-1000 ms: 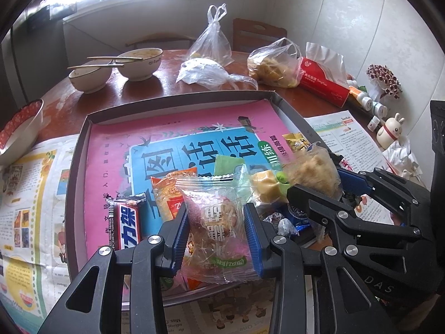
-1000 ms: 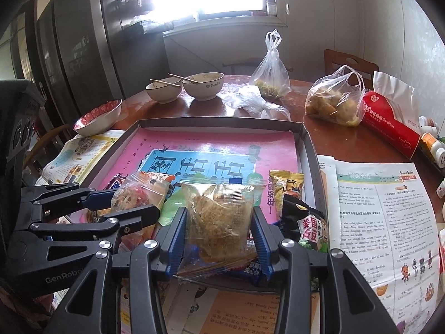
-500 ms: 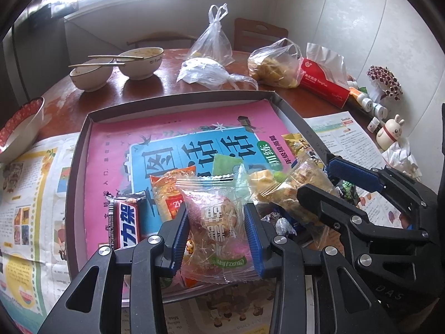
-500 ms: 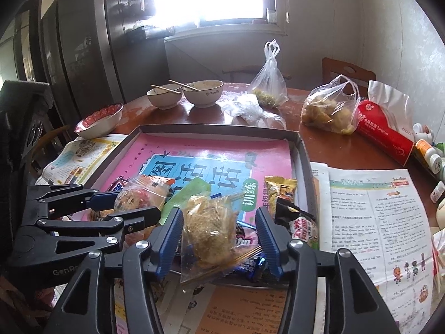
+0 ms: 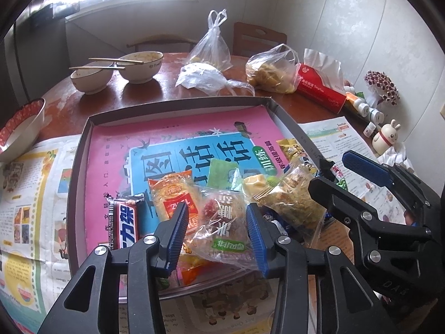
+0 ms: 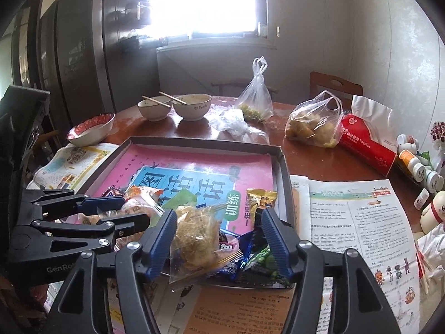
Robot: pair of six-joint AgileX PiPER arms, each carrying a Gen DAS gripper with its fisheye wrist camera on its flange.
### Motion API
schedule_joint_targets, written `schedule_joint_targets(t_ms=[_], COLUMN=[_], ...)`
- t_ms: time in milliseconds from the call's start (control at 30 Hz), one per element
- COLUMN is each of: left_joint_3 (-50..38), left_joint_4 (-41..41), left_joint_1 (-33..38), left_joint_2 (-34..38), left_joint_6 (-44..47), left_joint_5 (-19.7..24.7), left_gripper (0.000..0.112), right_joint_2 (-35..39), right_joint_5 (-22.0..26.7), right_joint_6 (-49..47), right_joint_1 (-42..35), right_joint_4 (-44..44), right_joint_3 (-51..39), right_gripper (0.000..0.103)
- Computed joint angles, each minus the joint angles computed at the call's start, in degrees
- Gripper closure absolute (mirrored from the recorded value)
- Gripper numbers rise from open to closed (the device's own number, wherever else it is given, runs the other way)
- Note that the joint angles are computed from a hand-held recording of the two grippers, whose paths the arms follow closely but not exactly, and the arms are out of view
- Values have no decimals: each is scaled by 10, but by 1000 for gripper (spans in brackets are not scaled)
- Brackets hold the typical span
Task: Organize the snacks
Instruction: 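Open both grippers to release the pastry and floss bag into the tray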
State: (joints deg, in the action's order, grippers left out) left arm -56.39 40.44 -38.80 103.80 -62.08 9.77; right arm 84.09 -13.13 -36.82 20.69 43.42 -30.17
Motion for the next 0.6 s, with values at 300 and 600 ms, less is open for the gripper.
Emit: schedule_joint_targets(t_ms=[300,600], left_joint_3=[8,25], left_joint_4=[57,145], left_joint_1=[-7,-13], left_joint_2=[-15,-40], left_joint_6=[-65,-162], left_joint_5=[6,16], left_gripper=[58,49], right_joint_2=[-16,-38], right_joint_5=[-8,-25], right_joint_6=[18,-5], right_joint_1=[-7,4], right_joint_4=[-10,20], right_joint_3=[10,22], right_gripper=[33,29])
